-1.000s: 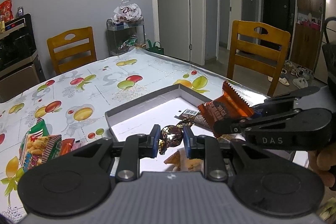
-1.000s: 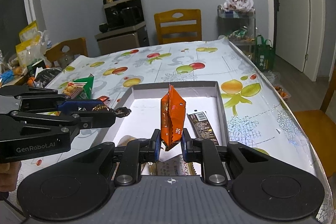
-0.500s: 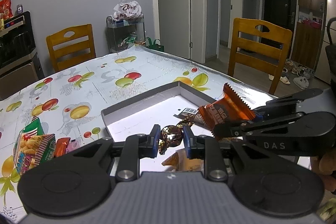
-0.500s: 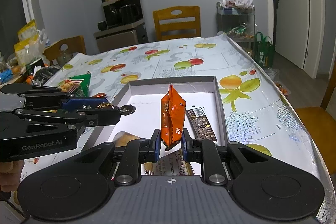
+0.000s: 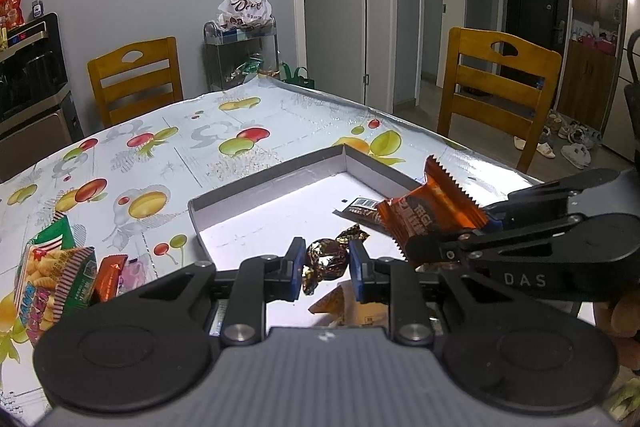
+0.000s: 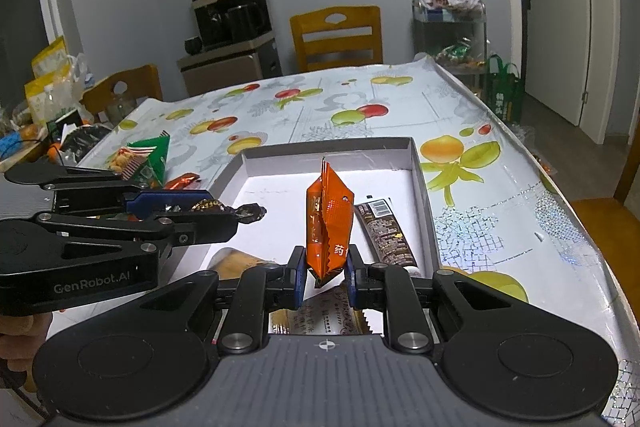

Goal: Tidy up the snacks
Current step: 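Lower both held snacks into the white tray, then open both tools releasing the snacks and withdraw from the tray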

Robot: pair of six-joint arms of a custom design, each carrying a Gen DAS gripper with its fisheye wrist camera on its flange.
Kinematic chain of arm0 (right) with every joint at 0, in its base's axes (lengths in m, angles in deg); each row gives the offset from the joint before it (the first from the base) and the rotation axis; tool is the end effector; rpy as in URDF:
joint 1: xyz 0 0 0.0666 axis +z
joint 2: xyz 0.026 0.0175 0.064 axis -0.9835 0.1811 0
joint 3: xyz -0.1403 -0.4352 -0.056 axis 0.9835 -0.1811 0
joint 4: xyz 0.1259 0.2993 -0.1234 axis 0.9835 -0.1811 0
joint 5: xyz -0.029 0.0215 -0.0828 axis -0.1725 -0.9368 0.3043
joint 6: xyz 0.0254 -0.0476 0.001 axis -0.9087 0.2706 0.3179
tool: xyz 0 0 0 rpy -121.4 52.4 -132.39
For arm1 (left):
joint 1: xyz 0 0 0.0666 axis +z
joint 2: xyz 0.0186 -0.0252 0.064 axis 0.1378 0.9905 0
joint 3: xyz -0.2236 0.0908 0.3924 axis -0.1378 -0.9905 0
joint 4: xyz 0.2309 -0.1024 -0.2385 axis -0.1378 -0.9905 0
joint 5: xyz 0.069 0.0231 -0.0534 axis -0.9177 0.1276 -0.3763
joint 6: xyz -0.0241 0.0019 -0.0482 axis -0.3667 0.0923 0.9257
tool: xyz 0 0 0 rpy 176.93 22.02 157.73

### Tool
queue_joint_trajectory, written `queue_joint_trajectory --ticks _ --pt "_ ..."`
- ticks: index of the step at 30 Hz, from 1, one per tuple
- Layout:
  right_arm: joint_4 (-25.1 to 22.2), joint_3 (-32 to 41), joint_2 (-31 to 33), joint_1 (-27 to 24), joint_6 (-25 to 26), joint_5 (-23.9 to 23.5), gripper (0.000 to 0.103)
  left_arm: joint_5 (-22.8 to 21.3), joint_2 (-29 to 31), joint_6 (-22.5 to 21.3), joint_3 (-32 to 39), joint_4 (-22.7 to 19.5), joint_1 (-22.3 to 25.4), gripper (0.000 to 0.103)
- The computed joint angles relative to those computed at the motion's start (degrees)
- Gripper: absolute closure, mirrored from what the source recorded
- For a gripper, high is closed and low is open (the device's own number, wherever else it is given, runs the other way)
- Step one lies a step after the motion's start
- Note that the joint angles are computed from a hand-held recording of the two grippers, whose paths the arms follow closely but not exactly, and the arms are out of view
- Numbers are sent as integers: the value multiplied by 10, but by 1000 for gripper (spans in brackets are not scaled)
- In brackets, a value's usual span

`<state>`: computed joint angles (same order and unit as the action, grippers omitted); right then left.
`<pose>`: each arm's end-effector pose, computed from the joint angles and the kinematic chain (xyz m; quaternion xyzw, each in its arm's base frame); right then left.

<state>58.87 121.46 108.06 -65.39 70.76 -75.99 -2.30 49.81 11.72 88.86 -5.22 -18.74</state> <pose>0.5184 0.1340 0.4688 -0.0956 0.8829 0.1168 0.4447 0.5361 -0.2697 0.4687 0.2156 0.8565 -0.1022 0.4577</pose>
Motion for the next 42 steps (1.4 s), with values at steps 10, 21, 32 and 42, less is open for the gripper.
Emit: queue_joint_trajectory --ticks 10,21,32,42 --pt "-8 2 7 0 5 4 81 4 11 5 6 -3 -1 83" --pt "-8 2 7 2 8 12 80 5 14 3 5 0 -2 82" --pt "5 -5 -3 1 5 17 73 -10 5 -4 -4 19 -10 60" --pt "11 -1 -10 3 0 23 66 -8 -15 4 -23 37 6 39"
